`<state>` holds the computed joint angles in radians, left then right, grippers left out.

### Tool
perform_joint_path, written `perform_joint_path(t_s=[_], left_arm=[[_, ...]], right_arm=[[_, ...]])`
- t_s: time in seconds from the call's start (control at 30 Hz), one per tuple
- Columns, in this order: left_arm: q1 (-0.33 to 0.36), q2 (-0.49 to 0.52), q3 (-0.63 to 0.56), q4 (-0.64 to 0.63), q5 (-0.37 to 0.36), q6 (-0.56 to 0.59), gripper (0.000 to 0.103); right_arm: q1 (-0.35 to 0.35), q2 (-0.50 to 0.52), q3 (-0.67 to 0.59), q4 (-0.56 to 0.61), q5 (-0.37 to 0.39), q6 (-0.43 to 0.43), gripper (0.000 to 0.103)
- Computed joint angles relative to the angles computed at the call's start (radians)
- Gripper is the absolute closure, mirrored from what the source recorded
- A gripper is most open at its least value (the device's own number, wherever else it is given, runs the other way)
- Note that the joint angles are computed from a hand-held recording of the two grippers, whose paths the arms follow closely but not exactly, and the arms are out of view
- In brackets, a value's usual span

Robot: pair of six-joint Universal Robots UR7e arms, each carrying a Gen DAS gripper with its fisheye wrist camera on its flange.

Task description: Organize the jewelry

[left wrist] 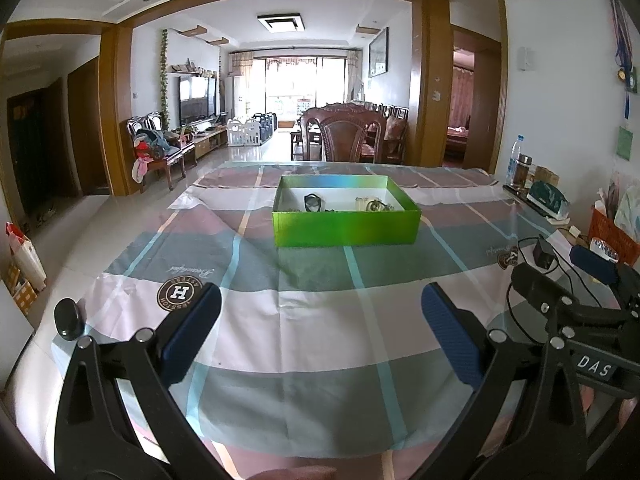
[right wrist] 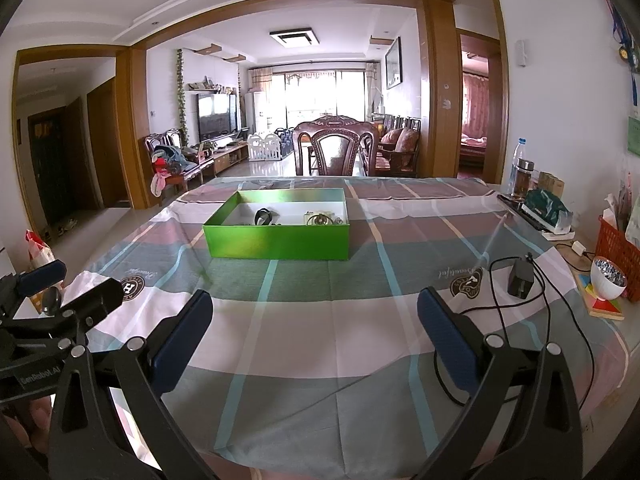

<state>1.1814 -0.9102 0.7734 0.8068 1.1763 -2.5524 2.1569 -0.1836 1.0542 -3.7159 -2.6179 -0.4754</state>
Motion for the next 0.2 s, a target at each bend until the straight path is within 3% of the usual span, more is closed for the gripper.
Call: perform_joint_path(t_s=[0.2], left_arm=[[-0.002,0.008,-0.015,0.005,-0.016,-0.007,0.004]], right_arm=[[0.000,-0.001,0.001,0.001,0.000,0.002,0.003]])
